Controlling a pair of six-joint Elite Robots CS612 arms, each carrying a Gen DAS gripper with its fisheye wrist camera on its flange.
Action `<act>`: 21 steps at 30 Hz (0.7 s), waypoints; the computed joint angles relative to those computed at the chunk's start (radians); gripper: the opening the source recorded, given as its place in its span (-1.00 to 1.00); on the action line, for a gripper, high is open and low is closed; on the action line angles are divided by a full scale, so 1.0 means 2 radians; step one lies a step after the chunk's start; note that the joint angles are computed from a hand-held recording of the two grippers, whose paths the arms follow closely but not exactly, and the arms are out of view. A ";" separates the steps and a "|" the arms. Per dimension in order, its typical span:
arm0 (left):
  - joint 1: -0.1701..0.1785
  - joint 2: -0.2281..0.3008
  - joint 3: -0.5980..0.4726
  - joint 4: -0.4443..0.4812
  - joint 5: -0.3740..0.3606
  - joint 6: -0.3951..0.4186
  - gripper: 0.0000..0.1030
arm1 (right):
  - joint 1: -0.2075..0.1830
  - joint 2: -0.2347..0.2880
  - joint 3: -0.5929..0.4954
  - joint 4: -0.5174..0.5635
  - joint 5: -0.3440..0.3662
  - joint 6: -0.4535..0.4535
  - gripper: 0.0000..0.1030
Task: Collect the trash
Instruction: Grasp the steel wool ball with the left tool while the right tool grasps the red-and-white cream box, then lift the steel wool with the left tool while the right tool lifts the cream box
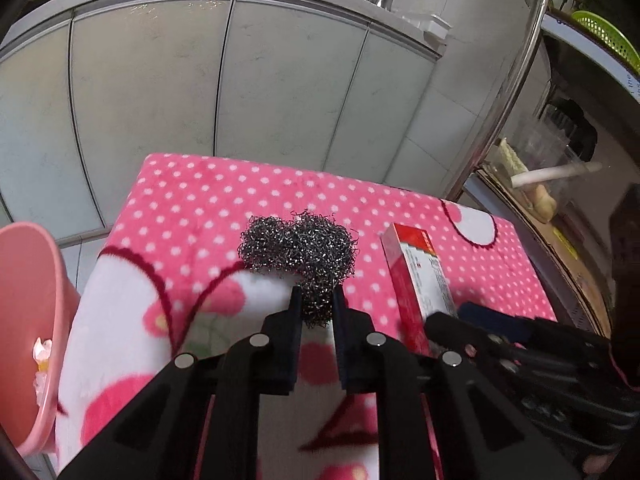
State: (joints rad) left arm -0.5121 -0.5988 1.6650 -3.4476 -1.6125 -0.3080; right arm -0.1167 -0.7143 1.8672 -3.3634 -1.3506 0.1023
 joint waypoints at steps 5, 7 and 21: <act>0.001 -0.007 0.016 -0.009 -0.002 -0.006 -0.74 | 0.008 0.005 -0.010 0.015 -0.037 -0.012 -0.17; 0.001 -0.011 0.024 -0.013 -0.001 -0.005 -0.74 | 0.009 0.007 -0.010 0.006 -0.042 -0.012 -0.17; 0.002 -0.028 0.062 -0.047 0.001 -0.007 -0.74 | -0.005 -0.002 0.041 -0.077 0.003 0.007 -0.18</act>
State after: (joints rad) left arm -0.5087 -0.6539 1.7896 -3.5414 -1.6110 -0.3216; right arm -0.1276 -0.7186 1.9492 -3.5183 -1.3455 0.1168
